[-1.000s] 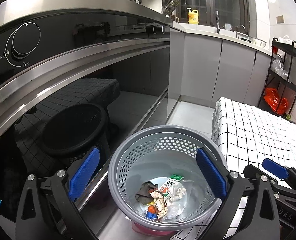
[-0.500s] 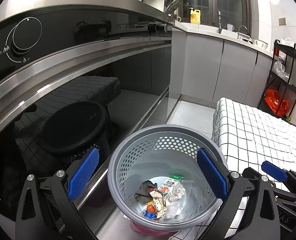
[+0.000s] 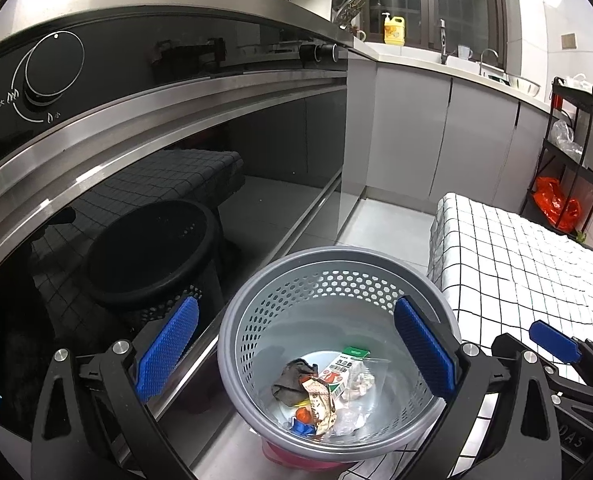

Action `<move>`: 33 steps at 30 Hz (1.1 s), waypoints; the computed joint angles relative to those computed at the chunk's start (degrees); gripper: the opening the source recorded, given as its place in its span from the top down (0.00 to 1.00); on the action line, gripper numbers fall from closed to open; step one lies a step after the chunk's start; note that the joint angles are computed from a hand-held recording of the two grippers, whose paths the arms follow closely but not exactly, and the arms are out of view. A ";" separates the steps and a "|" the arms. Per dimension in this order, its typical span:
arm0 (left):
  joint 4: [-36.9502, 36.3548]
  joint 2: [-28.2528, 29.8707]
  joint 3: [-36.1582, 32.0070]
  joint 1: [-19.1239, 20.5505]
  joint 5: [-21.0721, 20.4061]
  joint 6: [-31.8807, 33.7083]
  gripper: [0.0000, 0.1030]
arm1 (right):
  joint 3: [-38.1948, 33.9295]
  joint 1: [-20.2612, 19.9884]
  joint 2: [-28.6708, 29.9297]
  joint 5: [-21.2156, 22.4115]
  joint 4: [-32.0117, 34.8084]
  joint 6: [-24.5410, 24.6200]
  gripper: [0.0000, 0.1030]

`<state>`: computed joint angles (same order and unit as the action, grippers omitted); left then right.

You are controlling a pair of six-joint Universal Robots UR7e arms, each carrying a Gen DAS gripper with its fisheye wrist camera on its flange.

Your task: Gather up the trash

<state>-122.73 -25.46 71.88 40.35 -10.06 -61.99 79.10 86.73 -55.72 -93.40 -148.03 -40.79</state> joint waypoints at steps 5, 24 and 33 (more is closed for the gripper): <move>2.02 0.06 -0.39 -0.03 0.36 -1.39 0.06 | 0.17 -0.04 -0.17 0.17 -0.22 -0.11 0.35; 1.43 -0.05 0.17 -0.46 1.35 -1.43 0.06 | 0.24 0.02 -0.18 0.22 -0.52 -0.68 0.35; 4.33 -0.40 0.05 -0.47 2.13 -3.62 0.06 | 0.33 0.06 -0.18 0.20 -0.68 -0.65 0.35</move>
